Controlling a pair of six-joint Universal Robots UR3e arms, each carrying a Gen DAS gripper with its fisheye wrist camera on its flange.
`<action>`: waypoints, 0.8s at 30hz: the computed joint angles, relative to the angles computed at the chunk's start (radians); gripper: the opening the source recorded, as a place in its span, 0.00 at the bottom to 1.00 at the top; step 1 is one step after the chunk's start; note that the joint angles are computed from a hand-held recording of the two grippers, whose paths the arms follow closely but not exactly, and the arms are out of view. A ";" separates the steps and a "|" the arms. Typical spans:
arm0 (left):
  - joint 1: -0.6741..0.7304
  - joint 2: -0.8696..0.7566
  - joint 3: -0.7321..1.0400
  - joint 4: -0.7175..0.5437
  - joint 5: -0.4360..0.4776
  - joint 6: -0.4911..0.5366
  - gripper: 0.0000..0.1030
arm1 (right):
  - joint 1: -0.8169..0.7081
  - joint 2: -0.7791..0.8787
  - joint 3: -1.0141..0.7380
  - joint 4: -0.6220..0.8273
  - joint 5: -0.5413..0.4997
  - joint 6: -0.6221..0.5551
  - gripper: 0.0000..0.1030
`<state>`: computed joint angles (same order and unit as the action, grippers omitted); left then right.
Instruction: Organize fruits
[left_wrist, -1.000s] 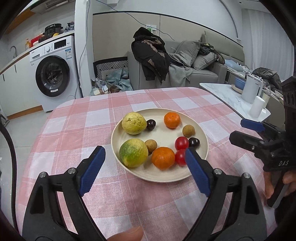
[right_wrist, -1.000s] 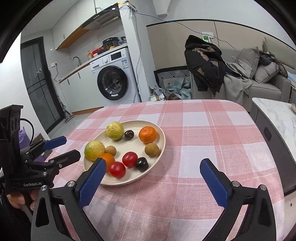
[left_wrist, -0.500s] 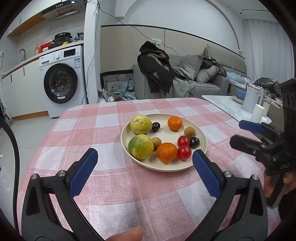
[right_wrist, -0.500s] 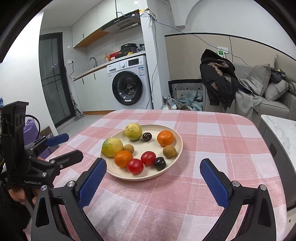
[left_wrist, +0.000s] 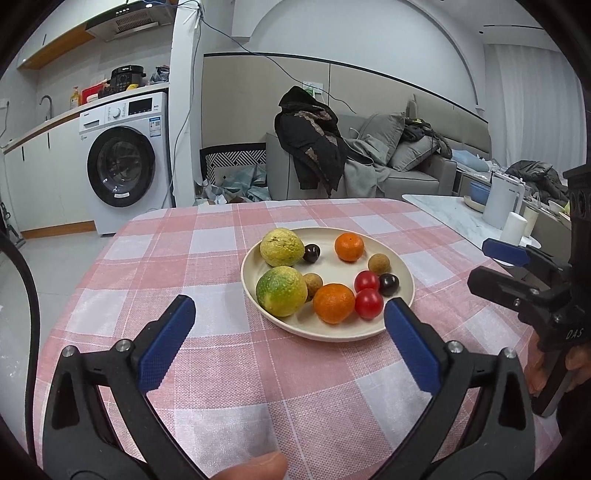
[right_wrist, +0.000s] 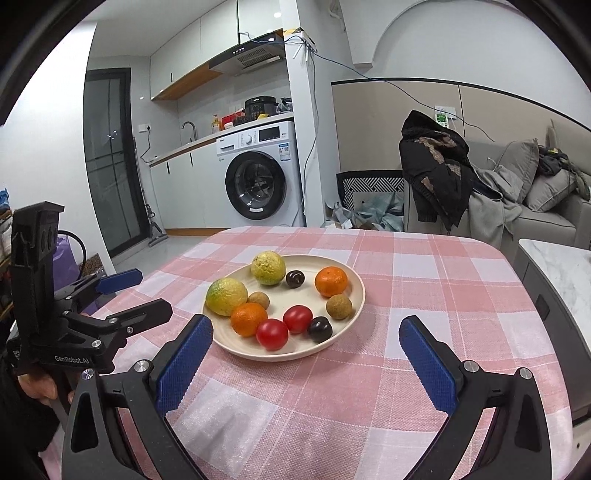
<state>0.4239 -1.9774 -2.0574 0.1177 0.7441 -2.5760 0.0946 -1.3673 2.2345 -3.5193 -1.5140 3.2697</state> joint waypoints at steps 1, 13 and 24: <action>-0.001 -0.004 0.006 -0.001 0.002 -0.004 0.99 | 0.000 0.000 0.002 -0.004 0.000 0.000 1.00; -0.005 -0.015 0.011 0.013 0.001 -0.012 0.99 | 0.026 0.007 -0.001 -0.025 -0.027 -0.009 1.00; -0.009 -0.021 0.013 0.020 0.004 -0.016 0.99 | 0.031 0.005 -0.004 -0.021 -0.033 -0.009 1.00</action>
<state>0.4153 -1.9980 -2.0439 0.1378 0.7481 -2.5920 0.1252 -1.3622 2.2304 -3.5407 -1.5466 3.2603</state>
